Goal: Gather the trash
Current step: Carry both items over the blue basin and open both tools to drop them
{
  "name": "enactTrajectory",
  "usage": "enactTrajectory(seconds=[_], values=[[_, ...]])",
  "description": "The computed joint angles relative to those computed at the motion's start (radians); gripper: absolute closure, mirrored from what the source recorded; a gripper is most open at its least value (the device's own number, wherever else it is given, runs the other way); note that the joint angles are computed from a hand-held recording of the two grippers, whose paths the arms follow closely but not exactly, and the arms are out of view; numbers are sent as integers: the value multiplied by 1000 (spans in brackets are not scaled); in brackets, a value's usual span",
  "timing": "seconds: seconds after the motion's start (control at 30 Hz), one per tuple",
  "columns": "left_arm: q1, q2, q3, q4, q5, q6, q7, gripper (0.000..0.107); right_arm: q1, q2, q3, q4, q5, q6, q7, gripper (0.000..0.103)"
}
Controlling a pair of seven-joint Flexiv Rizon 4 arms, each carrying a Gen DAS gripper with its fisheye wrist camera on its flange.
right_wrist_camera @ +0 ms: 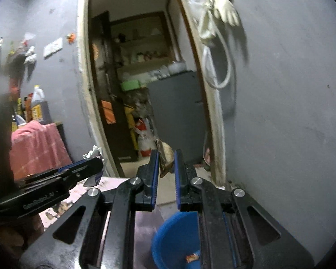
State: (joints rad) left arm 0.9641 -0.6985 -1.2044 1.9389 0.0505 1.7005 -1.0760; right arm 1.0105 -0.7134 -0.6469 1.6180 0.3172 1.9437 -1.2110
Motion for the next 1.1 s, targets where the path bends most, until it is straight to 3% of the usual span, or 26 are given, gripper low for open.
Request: enactTrajectory(seconds=[0.3, 0.47, 0.6, 0.87, 1.1], values=[[-163, 27, 155, -69, -141, -164, 65, 88, -103, 0, 82, 30, -78, -65, 92, 62], [-220, 22, 216, -97, -225, -236, 97, 72, -148, -4, 113, 35, -130, -91, 155, 61], [-234, 28, 237, -88, -278, -239, 127, 70, -172, -7, 129, 34, -173, -103, 203, 48], [-199, 53, 195, -23, -360, -159, 193, 67, -141, -7, 89, 50, -193, -88, 251, 39], [-83, 61, 98, 26, -299, -84, 147, 62, -65, 3, 16, 65, -165, -68, 235, 32]])
